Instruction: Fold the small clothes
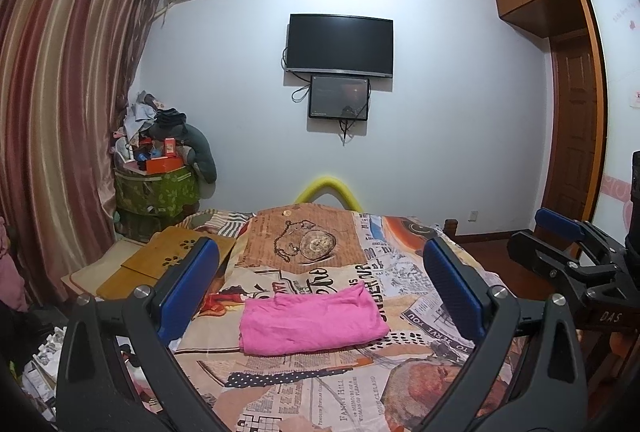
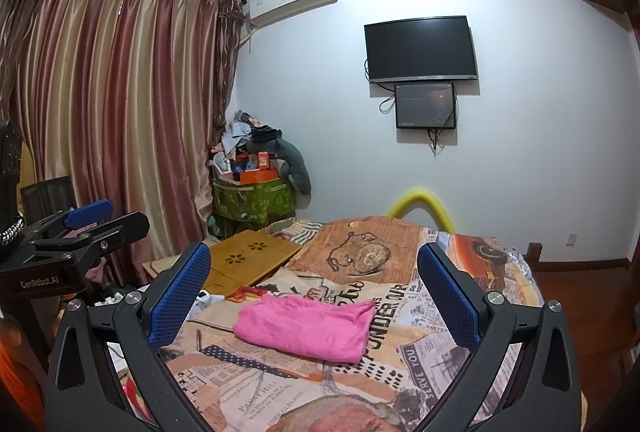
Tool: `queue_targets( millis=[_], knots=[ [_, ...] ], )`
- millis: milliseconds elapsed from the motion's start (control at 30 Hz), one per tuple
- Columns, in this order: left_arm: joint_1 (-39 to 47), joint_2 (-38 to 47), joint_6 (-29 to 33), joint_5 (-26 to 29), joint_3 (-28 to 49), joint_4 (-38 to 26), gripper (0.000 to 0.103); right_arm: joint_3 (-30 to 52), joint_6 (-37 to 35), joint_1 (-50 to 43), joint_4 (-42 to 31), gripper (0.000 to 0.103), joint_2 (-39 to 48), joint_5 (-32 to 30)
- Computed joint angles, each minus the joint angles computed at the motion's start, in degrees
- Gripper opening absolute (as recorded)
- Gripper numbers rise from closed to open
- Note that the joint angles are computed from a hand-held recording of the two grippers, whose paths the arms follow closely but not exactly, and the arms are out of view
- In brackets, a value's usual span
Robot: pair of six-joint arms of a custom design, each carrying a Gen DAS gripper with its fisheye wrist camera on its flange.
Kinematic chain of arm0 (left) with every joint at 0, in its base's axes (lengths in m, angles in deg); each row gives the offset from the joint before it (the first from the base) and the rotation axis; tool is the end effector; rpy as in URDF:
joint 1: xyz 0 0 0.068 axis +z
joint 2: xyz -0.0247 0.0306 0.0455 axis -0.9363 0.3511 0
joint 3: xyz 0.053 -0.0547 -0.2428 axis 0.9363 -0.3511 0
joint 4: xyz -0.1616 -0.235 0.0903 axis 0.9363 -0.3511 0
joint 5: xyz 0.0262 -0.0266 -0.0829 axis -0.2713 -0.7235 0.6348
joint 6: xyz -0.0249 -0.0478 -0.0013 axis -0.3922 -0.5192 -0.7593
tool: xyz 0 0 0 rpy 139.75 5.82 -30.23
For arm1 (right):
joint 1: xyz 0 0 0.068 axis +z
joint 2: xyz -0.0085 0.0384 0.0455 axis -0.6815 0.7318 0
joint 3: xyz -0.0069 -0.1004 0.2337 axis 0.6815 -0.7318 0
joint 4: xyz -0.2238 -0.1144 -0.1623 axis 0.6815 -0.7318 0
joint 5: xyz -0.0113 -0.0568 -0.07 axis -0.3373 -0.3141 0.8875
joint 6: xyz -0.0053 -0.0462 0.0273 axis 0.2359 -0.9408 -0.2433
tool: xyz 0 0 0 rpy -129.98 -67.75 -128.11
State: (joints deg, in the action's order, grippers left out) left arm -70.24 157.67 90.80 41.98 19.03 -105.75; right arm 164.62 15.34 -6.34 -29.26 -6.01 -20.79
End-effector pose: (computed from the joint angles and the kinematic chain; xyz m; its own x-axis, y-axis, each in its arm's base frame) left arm 0.3264 -0.0231 0.4407 -0.1971 0.0701 -0.9779 0.5338 0.8443 -0.0471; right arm 0.2437 0.1543 0.4391 -0.1533 0.0401 -0.9874 0.0275 0.9990 0.0363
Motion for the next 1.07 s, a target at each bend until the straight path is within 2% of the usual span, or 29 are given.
queue_targets(
  millis=[1067],
  knots=[
    [1.8, 3.9, -1.1, 2.9, 4.5, -3.6, 0.103, 2.6, 1.9, -0.1, -2.4, 0.103, 2.5, -0.3]
  ],
)
